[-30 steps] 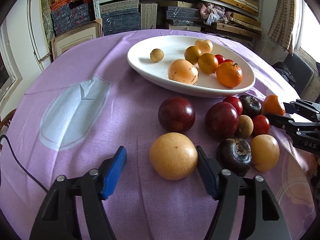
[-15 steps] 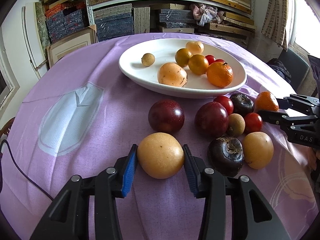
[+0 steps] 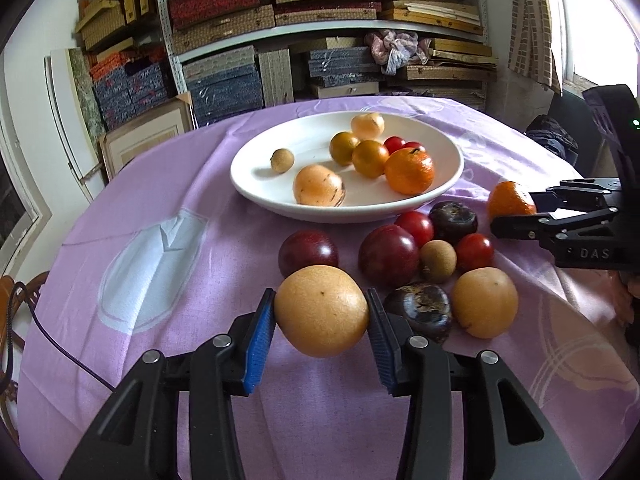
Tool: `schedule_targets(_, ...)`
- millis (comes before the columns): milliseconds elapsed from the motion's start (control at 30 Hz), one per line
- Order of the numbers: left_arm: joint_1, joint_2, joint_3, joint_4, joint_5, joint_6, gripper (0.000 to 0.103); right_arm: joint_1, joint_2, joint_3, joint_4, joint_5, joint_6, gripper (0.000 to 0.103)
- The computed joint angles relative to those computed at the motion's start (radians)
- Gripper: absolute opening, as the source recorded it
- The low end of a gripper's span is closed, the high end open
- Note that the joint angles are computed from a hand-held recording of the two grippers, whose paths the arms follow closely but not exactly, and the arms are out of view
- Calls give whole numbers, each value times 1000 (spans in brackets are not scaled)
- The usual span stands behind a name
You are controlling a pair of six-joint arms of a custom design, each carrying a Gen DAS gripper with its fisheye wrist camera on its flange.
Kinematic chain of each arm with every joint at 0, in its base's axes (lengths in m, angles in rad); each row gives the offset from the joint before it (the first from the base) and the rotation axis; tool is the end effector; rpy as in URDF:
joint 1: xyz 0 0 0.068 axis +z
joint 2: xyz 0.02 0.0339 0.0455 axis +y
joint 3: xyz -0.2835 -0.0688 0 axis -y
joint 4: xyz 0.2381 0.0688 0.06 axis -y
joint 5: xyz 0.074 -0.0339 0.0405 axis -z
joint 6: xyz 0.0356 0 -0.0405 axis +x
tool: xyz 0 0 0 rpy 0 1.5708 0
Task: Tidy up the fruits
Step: 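Carry the pear and tangerine onto the white plate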
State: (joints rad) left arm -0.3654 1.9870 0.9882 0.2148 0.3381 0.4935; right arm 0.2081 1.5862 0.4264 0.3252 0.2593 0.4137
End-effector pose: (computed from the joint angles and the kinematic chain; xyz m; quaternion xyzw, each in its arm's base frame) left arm 0.3602 -0.1504 0.1291 0.4377 0.8009 -0.1309 0.3870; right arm 0.2438 0.0422 0.1223 0.1412 0.9155 -0.0057 0.3766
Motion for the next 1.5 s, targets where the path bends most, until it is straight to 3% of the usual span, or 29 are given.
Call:
schedule_targets(500, 27, -153, -151, 144, 69, -46, 45, 120, -170, -97, -70, 119, 131, 47)
schedule_targets(633, 48, -234, -198, 158, 93, -56, 45, 189, -320, -115, -188, 185, 174, 46)
schedule_targets(867, 73, -350, -213, 128, 113, -57, 45, 298, -560, -17, -495, 324, 195, 46)
schedule_targets(1067, 65, -399, -191, 92, 106, -64, 45, 368, -635, 103, -647, 416, 183, 46)
schedule_targets(1267, 28, -359, -100, 41, 67, -76, 45, 348, -608, 207, -658, 416, 108, 46)
schedule_targets(1500, -12, -164, 245, -179, 22, -123, 45, 166, -468, 329, -567, 280, -45, 46)
